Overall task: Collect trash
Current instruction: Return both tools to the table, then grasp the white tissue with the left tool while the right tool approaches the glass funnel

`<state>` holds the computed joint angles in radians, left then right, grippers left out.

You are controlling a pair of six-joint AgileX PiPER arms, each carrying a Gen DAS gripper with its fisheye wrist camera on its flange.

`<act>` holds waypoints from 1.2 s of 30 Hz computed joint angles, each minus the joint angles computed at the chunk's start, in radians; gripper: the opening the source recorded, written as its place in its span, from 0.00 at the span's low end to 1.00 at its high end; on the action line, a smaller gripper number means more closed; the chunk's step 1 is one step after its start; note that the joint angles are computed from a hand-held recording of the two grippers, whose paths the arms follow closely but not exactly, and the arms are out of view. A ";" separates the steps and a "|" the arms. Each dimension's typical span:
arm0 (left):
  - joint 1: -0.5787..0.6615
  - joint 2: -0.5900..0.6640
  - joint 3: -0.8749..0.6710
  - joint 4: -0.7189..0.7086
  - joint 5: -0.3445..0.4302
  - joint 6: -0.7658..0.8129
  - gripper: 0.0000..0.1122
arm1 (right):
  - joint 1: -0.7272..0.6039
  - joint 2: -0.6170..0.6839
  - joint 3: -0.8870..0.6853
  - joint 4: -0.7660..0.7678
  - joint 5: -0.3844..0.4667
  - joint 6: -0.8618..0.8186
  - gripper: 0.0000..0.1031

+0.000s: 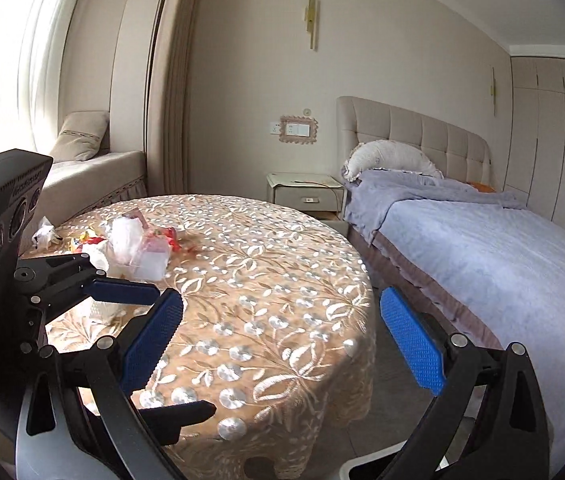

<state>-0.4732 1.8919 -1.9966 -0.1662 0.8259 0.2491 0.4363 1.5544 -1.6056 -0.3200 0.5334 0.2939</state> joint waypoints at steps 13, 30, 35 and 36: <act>0.279 -0.069 0.113 0.068 -0.052 -0.178 0.88 | 0.179 0.174 -0.274 -0.136 0.157 0.049 0.96; 0.455 0.110 -0.069 -0.086 0.122 -0.179 0.24 | 0.197 0.368 -0.502 -0.005 0.288 -0.062 0.96; 0.484 0.000 0.031 -0.094 0.076 -0.137 0.16 | 0.185 0.425 -0.583 0.130 0.327 -0.125 0.96; 0.491 -0.023 0.048 -0.094 0.067 -0.130 0.16 | 0.181 0.446 -0.614 0.169 0.343 -0.145 0.96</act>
<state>0.0183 1.8685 -1.9490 -0.2599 0.8927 0.1187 0.6178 2.0003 -2.2193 -0.1509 0.8760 0.1491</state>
